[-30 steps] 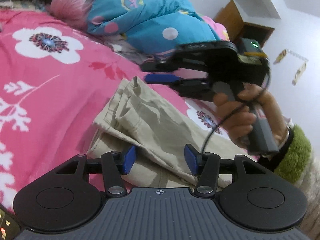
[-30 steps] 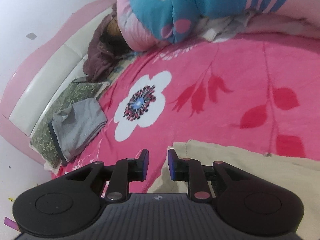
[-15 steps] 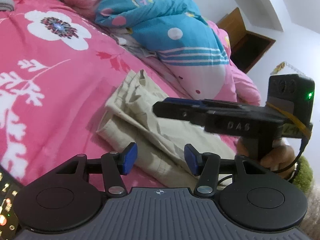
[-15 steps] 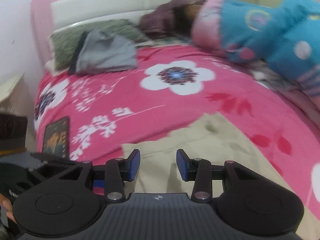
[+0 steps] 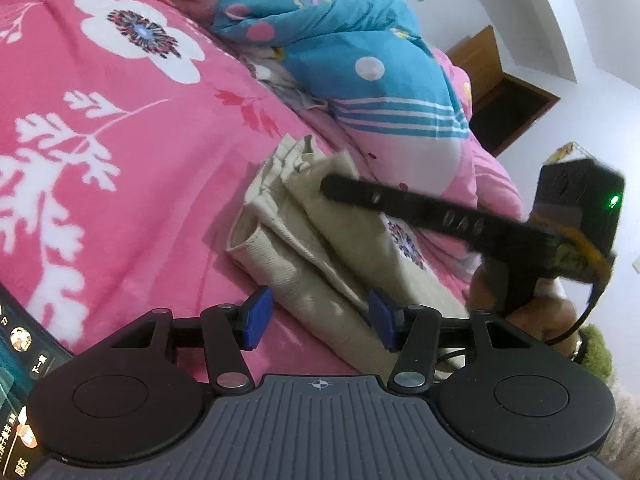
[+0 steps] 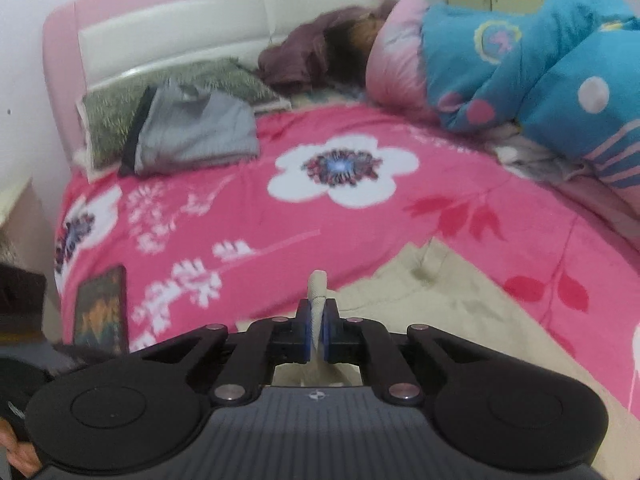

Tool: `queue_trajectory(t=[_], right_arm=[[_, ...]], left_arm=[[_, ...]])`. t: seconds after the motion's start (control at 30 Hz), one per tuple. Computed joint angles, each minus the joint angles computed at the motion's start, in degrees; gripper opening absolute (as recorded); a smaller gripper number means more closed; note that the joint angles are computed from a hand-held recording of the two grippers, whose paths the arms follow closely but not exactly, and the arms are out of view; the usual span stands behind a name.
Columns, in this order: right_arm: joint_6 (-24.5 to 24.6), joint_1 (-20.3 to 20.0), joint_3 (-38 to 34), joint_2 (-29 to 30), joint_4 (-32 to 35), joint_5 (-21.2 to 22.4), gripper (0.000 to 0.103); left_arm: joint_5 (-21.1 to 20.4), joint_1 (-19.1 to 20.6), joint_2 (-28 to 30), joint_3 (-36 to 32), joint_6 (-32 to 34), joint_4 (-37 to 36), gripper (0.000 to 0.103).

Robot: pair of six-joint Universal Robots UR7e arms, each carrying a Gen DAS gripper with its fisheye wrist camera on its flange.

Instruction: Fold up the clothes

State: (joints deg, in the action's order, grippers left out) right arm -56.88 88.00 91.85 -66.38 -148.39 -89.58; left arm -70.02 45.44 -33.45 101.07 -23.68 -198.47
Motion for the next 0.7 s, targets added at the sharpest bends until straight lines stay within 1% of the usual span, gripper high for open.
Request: queue_trajectory(t=[0.1, 0.2, 0.3, 0.37, 0.4, 0.47, 0.5, 0.57, 0.63, 0.7], right_arm=[[-1.69, 0.55, 0.89, -0.01, -1.54, 0.37, 0.005], [-2.27, 0.73, 1.07, 1.14, -1.03, -1.09, 0.006], [-0.69, 0.22, 0.32, 2.17, 1.35, -1.25, 0.006], [2.08, -0.43, -1.04, 2.63, 4.4, -0.18, 0.009], [3.8, -0.82, -2.07, 2.77, 6.77, 0.6, 0.01], [7.9, -1.65, -4.42, 2.98, 11.85, 2.89, 0.018], [9.61, -2.2, -5.47, 2.88, 14.27, 4.76, 0.021], [11.8, -3.46, -6.21, 1.94, 16.89, 9.16, 0.031], [12.66, -4.55, -4.92, 0.09, 15.45, 12.31, 0.034], [11.52, -5.18, -2.2, -2.22, 11.28, 12.01, 0.034]], left_arm=[[-0.23, 0.07, 0.05, -0.02, 0.23, -0.13, 0.053], [-0.66, 0.22, 0.03, 0.0, 0.03, -0.11, 0.053], [-1.18, 0.29, -0.02, 0.07, 0.33, -0.17, 0.053], [-1.54, 0.32, -0.01, 0.12, 0.73, -0.49, 0.053], [-1.76, 0.34, 0.0, 0.14, 0.98, -0.7, 0.053], [-2.19, 0.4, 0.07, 0.34, 1.32, -1.64, 0.053], [-2.4, 0.42, 0.1, 0.44, 1.48, -2.13, 0.053], [-2.19, 0.39, 0.22, 0.69, 1.44, -3.52, 0.053], [-1.92, 0.35, 0.35, 0.93, 1.37, -4.94, 0.054], [-0.77, 0.23, 0.59, 1.14, 0.98, -6.85, 0.054]])
